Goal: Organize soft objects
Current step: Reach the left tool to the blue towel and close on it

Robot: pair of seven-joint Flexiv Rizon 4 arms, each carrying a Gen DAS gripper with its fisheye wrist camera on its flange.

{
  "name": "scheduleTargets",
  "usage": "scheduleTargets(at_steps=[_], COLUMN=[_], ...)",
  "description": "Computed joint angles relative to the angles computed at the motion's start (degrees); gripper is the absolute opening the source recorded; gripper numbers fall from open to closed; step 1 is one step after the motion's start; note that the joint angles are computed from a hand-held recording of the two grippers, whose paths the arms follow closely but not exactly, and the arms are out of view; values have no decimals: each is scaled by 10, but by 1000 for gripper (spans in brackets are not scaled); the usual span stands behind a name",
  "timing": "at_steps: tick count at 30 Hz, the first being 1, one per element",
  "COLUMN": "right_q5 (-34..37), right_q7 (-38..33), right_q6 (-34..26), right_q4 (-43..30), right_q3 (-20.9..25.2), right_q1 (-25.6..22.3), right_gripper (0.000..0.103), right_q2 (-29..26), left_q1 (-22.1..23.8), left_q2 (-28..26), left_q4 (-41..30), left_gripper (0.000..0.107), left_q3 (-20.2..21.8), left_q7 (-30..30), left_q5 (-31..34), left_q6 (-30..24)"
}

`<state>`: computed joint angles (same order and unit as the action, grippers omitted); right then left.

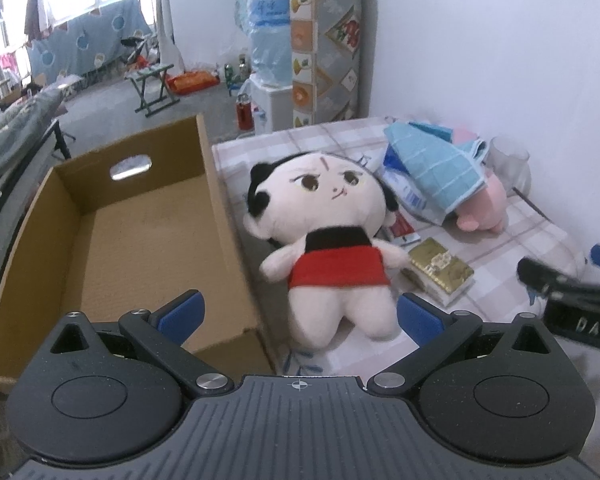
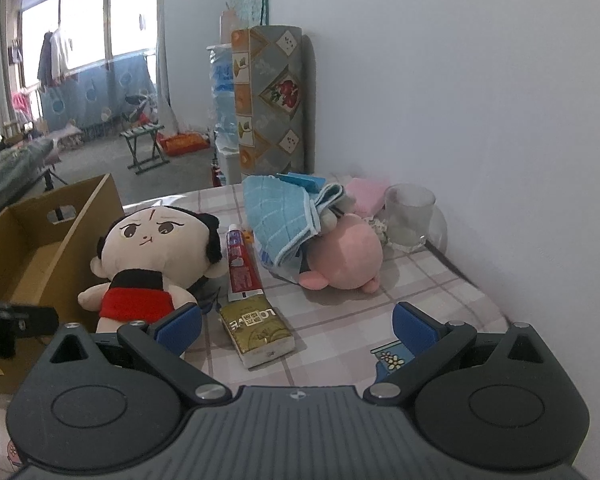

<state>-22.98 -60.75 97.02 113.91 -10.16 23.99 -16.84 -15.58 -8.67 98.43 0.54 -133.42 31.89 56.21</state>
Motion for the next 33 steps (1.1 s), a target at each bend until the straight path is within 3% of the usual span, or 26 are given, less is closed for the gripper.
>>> scheduleTargets(at_steps=[4, 9, 11, 16, 19, 22, 29, 33], right_q5=[31, 58, 53, 31, 12, -7, -116, -221], right_q7=[-42, -101, -108, -94, -89, -89, -37, 2], right_q6=[46, 120, 137, 176, 203, 217, 183, 147], right_q4=[-23, -50, -71, -119, -153, -199, -318, -378], right_q3=[94, 101, 131, 179, 180, 169, 218, 302], right_q1=[-89, -104, -136, -188, -194, -190, -239, -297], right_gripper=[65, 65, 65, 65, 65, 65, 65, 65], right_q2=[-41, -89, -110, -161, -192, -226, -314, -369], left_q1=[2, 7, 5, 38, 69, 73, 38, 30], left_q2=[-19, -53, -75, -148, -204, -269, -423, -494], left_q4=[-21, -41, -61, -127, -190, -283, -526, -653], left_gripper=[103, 103, 103, 101, 101, 102, 102, 102], left_q3=[0, 9, 12, -31, -82, -98, -49, -36], left_q7=[4, 17, 25, 142, 236, 277, 266, 253], left_q5=[0, -33, -50, -185, -284, -354, -422, -432], left_q6=[16, 91, 115, 128, 97, 29, -141, -223])
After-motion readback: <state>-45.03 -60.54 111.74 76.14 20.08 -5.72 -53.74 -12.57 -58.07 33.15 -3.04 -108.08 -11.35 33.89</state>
